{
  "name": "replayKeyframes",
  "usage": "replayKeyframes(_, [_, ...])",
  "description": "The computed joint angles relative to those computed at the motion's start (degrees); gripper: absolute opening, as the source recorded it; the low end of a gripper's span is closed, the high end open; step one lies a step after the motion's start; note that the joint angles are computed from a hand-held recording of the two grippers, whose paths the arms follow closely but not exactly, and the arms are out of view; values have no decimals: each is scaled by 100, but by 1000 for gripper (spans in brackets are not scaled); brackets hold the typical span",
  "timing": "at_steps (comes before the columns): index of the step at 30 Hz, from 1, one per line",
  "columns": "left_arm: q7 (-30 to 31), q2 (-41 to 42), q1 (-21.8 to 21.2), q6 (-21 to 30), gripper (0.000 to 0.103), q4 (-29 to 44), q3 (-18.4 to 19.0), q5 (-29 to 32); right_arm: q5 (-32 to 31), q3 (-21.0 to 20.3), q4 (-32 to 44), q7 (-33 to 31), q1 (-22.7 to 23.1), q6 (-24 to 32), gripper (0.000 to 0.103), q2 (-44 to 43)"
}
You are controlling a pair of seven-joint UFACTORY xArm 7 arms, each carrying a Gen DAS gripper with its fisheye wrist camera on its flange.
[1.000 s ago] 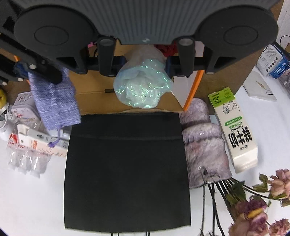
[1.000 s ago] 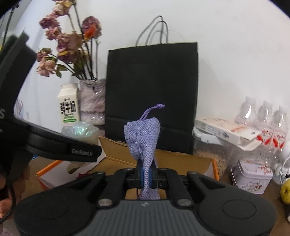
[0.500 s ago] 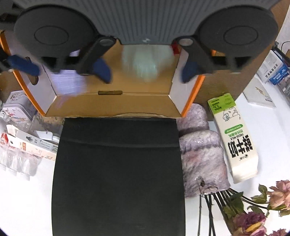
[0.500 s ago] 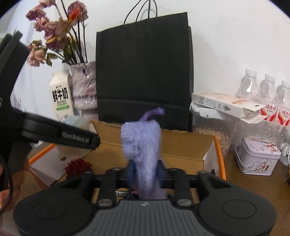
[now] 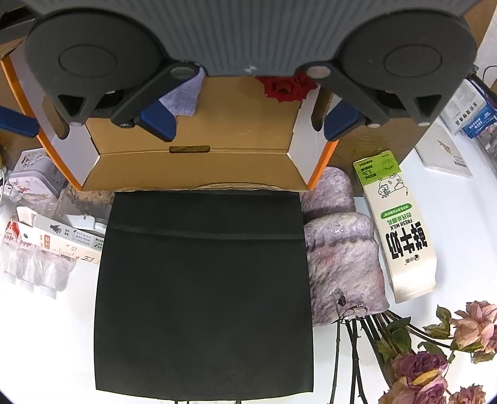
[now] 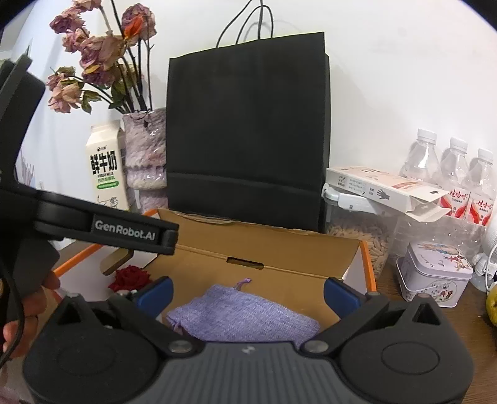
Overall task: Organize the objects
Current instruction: 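Lower both bags into the box and open both grippers, then withdraw both grippers from the box back toward the remaining objects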
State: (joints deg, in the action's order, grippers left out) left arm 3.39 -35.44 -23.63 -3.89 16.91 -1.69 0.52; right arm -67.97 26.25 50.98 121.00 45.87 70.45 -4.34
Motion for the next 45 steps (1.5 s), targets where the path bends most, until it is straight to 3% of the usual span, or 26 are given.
replayKeyframes(8, [109, -591, -261, 313, 103, -216, 336, -126, -45, 160, 236, -210, 210, 523, 103, 33])
replayKeyframes(25, [561, -2682, -251, 1662, 103, -768, 336, -439, 17, 324, 897, -275, 850, 1377, 103, 353])
replayKeyframes(34, [829, -4186, -17, 2827, 103, -967, 420, -631, 141, 343, 1441, -312, 1365, 1989, 103, 691])
replayKeyframes(45, [1473, -6292, 662, 4809, 103, -957, 887, -924, 199, 168, 2612, -333, 2387, 3089, 103, 1475])
